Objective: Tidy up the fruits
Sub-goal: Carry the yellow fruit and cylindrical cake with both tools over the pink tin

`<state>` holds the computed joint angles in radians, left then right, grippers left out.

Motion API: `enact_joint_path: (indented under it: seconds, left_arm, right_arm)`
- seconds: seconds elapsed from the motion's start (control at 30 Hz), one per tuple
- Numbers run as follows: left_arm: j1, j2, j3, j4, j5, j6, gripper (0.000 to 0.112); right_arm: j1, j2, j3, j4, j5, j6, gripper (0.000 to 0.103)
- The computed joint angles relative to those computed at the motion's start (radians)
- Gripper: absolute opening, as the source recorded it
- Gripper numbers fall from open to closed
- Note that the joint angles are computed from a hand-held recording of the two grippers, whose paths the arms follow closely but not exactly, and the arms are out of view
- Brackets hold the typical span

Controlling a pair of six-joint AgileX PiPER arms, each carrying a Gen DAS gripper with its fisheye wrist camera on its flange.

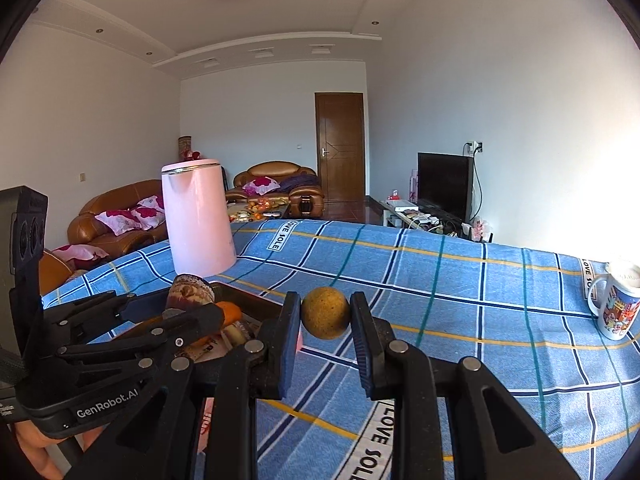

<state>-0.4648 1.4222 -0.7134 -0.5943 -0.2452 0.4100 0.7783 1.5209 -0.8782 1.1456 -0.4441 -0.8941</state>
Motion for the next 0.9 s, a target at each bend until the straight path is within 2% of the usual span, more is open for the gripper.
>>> enact_joint_path:
  seconds: [0.37, 0.77, 0.9]
  left_arm:
    - [0.141, -0.013, 0.024, 0.302, 0.054, -0.293, 0.045]
    - [0.27, 0.008, 0.024, 0.827, 0.081, -0.787, 0.045]
    - [0.295, 0.009, 0.026, 0.951, 0.081, -0.903, 0.045]
  right_arm:
    - [0.056, 0.129, -0.163, 0.12, 0.041, -0.161, 0.027]
    - [0.075, 0.254, -0.317, 0.355, 0.101, -0.406, 0.027]
    - [0.086, 0.287, -0.363, 0.465, 0.103, -0.519, 0.027]
